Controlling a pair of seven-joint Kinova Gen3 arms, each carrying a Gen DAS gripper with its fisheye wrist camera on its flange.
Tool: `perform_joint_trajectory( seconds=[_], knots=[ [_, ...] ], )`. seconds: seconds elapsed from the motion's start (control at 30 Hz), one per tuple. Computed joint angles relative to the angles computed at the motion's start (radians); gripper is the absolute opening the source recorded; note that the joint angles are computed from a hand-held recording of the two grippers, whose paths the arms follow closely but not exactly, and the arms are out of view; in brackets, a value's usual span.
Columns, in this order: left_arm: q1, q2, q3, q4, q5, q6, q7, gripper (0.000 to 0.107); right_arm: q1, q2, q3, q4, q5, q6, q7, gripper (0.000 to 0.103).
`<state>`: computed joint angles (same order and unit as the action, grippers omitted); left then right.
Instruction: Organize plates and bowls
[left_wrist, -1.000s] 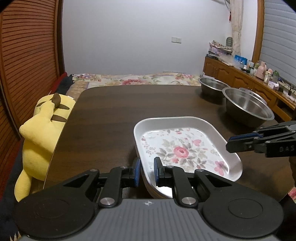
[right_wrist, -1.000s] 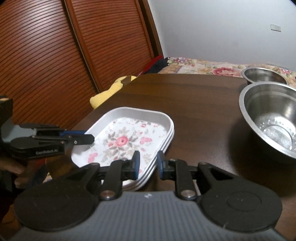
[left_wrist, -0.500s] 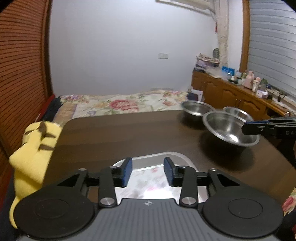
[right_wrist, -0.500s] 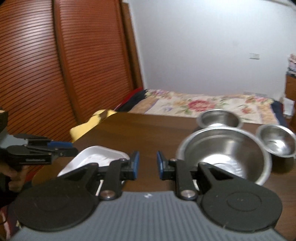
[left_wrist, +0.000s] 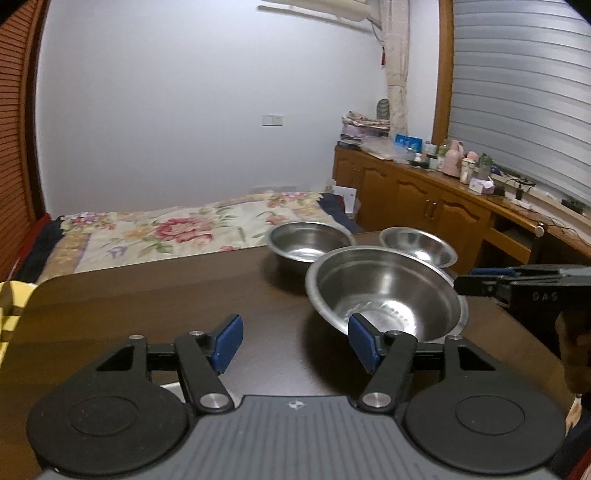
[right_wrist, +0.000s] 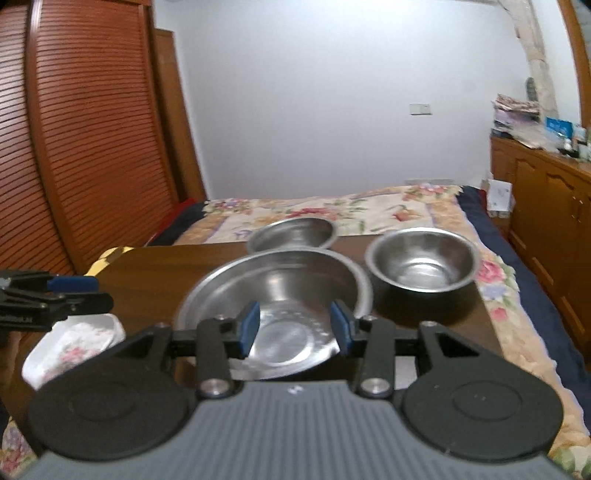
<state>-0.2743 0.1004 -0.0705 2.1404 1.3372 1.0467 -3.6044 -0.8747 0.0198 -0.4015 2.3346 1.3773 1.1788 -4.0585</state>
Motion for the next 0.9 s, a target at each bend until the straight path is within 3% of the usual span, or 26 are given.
perform_joint_trajectory(
  seconds=[0.17,0.37,0.73,0.9],
  knots=[
    [0.06,-0.006,0.032,0.022,0.066,-0.093,-0.016,0.066,-0.007,0.027,0.002,0.037,0.012,0.032,-0.094,0.044],
    [0.104,0.011,0.051,-0.014,0.05,-0.143,0.042,0.066,-0.012,0.036,0.006,0.08,0.03,0.021,-0.183,0.044],
    [0.159,0.048,0.09,-0.069,0.017,-0.207,0.147,0.064,0.029,0.039,0.03,0.083,0.079,-0.058,-0.209,0.044],
    [0.176,0.069,0.105,-0.089,-0.023,-0.231,0.198,0.054,0.047,0.039,0.038,0.071,0.083,-0.077,-0.204,0.044]
  ],
)
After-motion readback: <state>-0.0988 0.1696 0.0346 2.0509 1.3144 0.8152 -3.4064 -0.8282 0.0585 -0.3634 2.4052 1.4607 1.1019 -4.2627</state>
